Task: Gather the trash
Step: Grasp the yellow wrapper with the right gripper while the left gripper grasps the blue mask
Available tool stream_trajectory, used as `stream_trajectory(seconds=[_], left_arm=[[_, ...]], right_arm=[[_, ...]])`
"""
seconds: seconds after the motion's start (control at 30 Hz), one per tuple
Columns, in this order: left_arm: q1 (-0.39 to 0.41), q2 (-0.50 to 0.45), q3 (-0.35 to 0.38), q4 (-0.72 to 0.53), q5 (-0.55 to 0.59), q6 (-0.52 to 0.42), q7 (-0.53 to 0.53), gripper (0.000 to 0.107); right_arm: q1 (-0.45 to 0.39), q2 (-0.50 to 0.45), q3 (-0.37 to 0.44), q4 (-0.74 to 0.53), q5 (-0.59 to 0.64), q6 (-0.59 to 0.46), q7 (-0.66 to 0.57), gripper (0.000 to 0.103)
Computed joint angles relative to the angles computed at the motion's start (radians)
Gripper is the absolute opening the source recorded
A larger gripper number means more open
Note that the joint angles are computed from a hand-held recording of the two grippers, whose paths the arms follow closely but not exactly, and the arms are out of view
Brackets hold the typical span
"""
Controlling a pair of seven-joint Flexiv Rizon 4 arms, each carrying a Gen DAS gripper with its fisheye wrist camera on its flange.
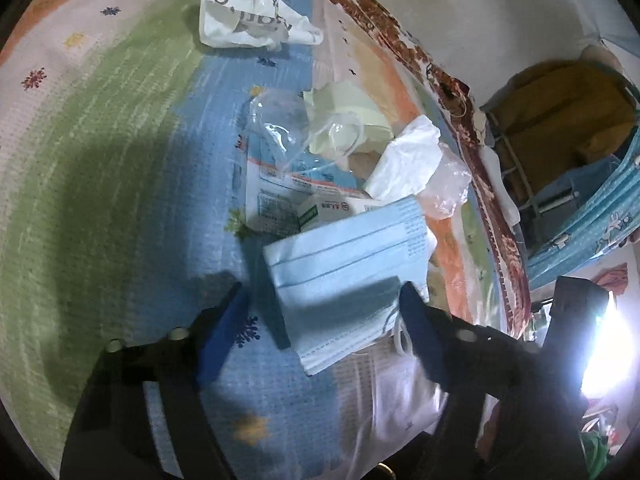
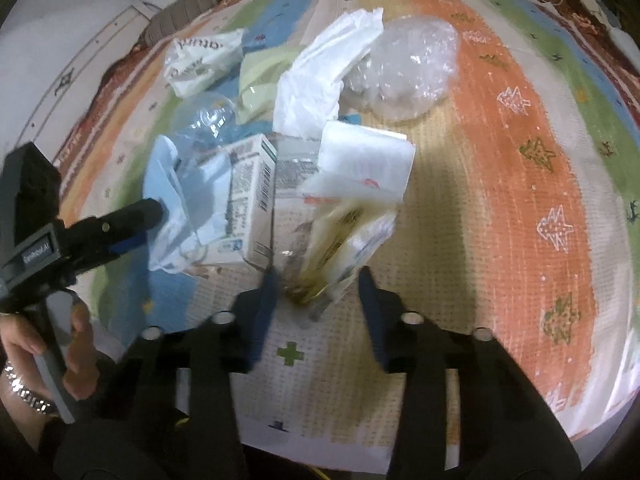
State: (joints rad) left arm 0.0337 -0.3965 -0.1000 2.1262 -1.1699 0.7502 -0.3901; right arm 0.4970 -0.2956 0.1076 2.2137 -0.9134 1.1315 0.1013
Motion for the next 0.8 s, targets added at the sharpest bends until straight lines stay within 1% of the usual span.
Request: stream_trajectory(seconds=[0.03,0.07,0.1,0.13,0.17,0.23,0.33,0.47,0.63,0.8], left_arm=[[0.0,0.005,-0.002,0.002,-0.007,-0.001,0.004,0.056],[-0.001,0.008,-0.002,0.003,-0.012,-0.002,0.005,0.052],[-0.005,0.012,-0.001,0.004,-0.013,0.005,0.005,0.04],[-0.01,0.019,0.0,0.009,-0.015,0.017,0.009,0.022],[-0.014,0.031,0.0,0.016,-0.021,0.025,0.021,0.018],[-0.027,0.054,0.006,0.027,-0.018,0.047,0.021,0.015],[-0.028,0.076,0.013,0.027,0.008,0.024,0.009,0.011],[-0.058,0.108,0.021,0.036,0.061,0.094,0.029,0.009],[-0.076,0.155,0.025,0.045,0.112,0.13,0.024,0.007],[-0.102,0.245,0.041,0.092,0.166,0.175,0.042,0.007]], right_arm=[[0.001,0.0,0.004,-0.004,0.01,-0.013,-0.007,0.026],[0.001,0.002,0.004,-0.004,0.012,-0.018,-0.01,0.023],[0.001,0.005,0.004,-0.005,0.011,-0.019,-0.014,0.02],[0.001,0.01,0.002,-0.002,0.001,-0.018,-0.011,0.019],[0.0,0.016,0.001,0.001,-0.009,-0.016,-0.008,0.018],[-0.001,0.025,0.01,0.004,-0.005,-0.03,-0.015,0.016],[-0.005,0.028,0.018,0.005,0.003,-0.018,-0.027,0.015],[0.0,0.041,0.022,-0.003,-0.012,-0.036,-0.048,0.014],[0.002,0.064,0.031,-0.014,-0.042,-0.038,-0.067,0.014],[0.005,0.079,0.047,-0.027,-0.056,-0.069,-0.086,0.014]])
